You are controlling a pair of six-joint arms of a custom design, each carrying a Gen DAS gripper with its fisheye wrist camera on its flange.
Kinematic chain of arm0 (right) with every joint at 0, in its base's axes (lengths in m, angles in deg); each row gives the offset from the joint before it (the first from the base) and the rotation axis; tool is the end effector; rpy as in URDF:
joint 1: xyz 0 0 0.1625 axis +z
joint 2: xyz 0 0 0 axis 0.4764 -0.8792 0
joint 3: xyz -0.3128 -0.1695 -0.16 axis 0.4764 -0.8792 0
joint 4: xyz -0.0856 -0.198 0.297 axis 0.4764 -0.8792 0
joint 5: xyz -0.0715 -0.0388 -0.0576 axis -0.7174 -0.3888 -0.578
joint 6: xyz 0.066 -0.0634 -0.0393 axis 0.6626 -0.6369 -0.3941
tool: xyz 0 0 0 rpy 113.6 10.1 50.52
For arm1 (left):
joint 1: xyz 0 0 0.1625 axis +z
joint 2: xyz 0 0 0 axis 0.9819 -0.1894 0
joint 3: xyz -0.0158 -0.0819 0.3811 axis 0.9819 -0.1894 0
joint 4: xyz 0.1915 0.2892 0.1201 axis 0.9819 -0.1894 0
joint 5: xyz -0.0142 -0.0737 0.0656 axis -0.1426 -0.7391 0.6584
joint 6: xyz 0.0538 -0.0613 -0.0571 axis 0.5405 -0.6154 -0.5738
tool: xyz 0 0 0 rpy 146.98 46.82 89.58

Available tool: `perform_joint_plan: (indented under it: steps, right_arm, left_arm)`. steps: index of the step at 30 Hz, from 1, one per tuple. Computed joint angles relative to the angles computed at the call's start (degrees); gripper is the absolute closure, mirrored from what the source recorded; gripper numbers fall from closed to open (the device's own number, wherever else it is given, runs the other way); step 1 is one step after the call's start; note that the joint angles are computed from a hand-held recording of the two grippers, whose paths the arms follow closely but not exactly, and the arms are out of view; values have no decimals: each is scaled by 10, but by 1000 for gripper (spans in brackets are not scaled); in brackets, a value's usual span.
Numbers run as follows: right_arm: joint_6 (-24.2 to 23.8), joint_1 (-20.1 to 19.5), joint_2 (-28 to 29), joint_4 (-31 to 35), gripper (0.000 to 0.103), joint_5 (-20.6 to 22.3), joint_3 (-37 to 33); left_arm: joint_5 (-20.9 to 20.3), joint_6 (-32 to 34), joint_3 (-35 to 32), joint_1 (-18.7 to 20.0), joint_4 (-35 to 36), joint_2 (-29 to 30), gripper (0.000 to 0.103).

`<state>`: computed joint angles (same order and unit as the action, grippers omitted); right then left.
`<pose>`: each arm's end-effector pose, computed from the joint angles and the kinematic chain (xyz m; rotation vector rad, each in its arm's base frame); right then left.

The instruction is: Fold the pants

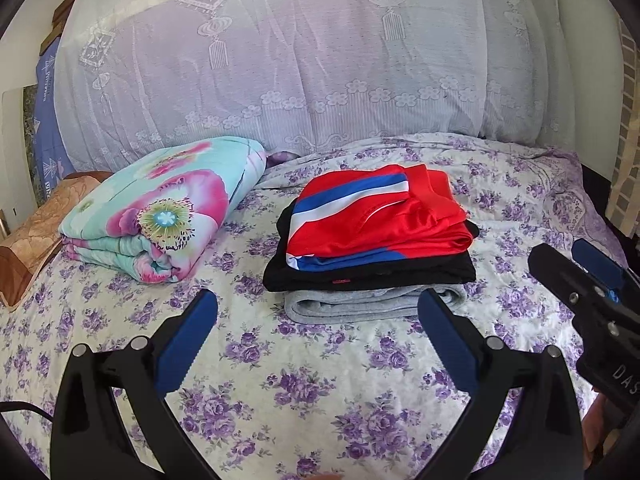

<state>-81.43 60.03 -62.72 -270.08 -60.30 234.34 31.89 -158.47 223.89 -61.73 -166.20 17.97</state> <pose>0.1263 -0.3181 0.1308 0.8284 -2.2520 1.3790 -0.2250 -0.3093 0.0787 0.3565 1.9935 -1.2377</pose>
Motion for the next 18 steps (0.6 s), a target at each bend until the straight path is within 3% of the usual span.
perform_joint_plan:
  steps: [18]
  right_arm:
    - [1,2,-2,2,18,-2,1]
  left_arm:
    - [-8,14,-2,0,-12,5,5]
